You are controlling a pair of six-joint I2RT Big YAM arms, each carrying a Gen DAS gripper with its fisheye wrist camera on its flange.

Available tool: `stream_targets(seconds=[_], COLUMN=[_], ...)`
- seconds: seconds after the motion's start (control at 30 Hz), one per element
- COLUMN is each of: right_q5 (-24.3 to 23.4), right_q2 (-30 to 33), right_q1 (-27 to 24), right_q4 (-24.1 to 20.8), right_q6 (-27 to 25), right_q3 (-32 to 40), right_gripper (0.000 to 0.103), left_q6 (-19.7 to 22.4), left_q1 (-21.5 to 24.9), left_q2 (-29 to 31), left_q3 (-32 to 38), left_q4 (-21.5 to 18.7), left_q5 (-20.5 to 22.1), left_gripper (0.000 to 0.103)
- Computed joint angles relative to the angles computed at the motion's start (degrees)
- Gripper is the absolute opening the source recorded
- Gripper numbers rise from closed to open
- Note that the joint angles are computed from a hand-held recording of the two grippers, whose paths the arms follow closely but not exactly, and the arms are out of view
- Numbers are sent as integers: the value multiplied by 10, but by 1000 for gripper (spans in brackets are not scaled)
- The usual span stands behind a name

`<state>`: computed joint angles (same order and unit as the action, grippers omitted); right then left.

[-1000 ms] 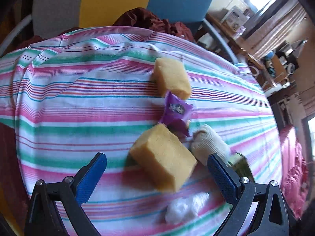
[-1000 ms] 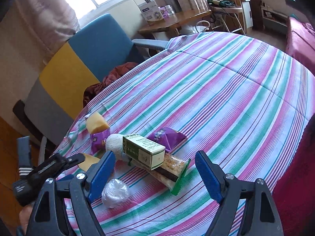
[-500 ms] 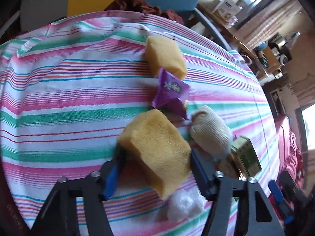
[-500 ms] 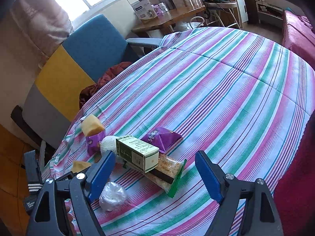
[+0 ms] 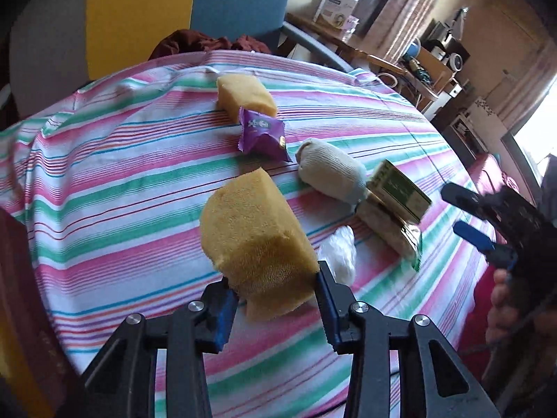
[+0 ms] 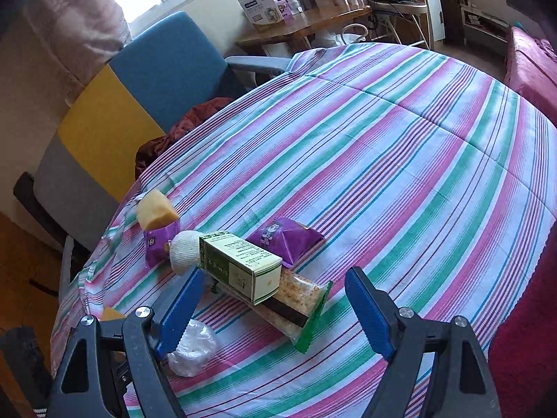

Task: Organize objects
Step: 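Grasp the second yellow sponge with the left tool, then release the sponge in the tray with left tool while right tool grasps green box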

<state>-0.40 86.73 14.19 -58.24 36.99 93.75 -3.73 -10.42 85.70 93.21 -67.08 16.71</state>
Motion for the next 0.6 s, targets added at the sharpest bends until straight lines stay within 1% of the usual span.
stream_targets(seconds=[0.1, 0.2, 0.3, 0.4, 0.5, 0.6], right_q5=[16, 45, 81, 119, 150, 176], right_q2=[2, 12, 30, 53, 76, 93], right_q1=[10, 24, 37, 52, 63, 68], right_q4=[-6, -22, -52, -75, -90, -90], right_q6=[-23, -52, -87, -145, -203, -243], right_q3=[6, 21, 46, 76, 102, 112], right_gripper=[84, 84, 85, 85, 85, 85], left_q6=[9, 16, 28, 36, 35, 30], left_q1=[-7, 0, 7, 15, 29, 44], left_q2=[-21, -52, -86, -113, -133, -149], left_q3=[-18, -43, -67, -83, -96, -108], left_q4=[21, 30, 38, 41, 39, 38], left_q5=[-11, 1, 9, 21, 40, 54], left_gripper=[42, 42, 42, 42, 42, 42])
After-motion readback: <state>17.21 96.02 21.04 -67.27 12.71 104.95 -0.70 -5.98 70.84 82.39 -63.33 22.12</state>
